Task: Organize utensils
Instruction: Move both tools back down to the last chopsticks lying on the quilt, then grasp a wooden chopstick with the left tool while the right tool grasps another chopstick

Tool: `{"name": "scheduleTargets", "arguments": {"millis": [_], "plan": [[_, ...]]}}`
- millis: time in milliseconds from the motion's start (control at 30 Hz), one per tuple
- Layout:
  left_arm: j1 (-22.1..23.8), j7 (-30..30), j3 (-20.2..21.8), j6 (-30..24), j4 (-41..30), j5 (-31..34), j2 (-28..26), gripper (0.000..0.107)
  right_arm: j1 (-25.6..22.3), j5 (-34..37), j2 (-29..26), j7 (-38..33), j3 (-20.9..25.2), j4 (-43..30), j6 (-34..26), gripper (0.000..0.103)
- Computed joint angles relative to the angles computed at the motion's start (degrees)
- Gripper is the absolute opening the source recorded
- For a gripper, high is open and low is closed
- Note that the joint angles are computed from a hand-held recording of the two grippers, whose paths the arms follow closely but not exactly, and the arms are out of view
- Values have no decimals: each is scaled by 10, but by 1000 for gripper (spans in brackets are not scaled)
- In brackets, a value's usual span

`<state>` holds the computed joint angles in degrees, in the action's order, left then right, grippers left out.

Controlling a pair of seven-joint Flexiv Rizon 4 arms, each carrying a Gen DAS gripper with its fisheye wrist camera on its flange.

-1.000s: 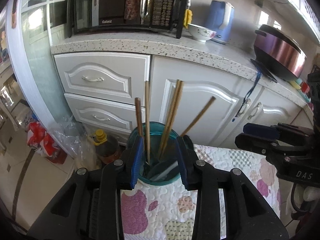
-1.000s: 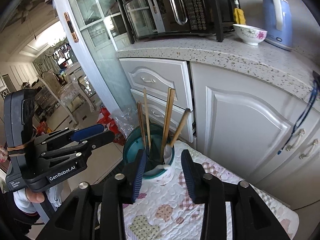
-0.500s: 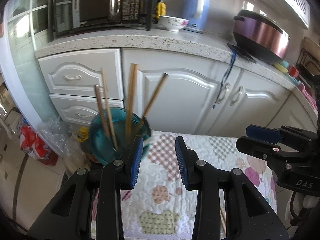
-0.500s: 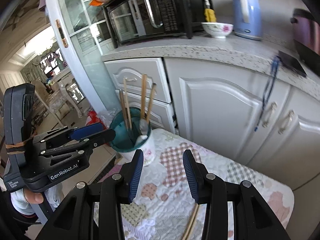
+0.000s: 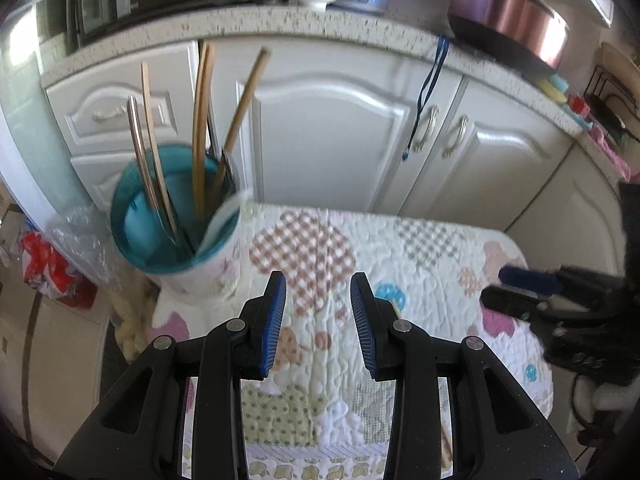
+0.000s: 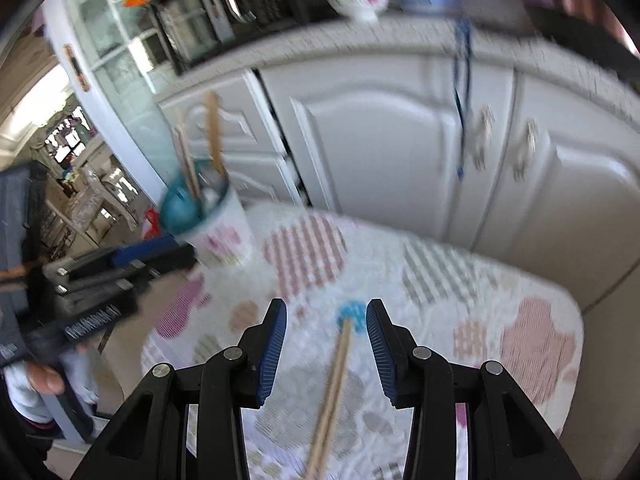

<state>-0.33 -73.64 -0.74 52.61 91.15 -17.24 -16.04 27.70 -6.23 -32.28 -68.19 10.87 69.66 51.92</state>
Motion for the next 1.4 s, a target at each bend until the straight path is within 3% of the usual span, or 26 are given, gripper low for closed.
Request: {"name": "scheduleTargets", "arguments": {"millis": [267, 700, 867, 1033, 1300, 1400], "plan": [[1, -13, 5, -20, 3, 14, -8, 33, -13, 43, -59, -18, 17, -17, -73, 30], [4, -13, 0, -40, -5, 12, -22, 33, 8, 30, -95, -31, 3, -59, -126, 29], [2, 2, -4, -44, 0, 5, -20, 33, 14, 2, -84, -35, -13, -35, -123, 27], [1, 15, -7, -52, -3, 0, -25, 33, 19, -57, -54, 17, -48, 14, -135, 27], [-4, 47, -30, -131, -32, -44, -57, 33, -57, 65, -33, 39, 8, 48, -54, 27], [-15, 37, -31, -153, -51, -36, -77, 33, -61, 71, -33, 36, 10, 44, -56, 27]]}}
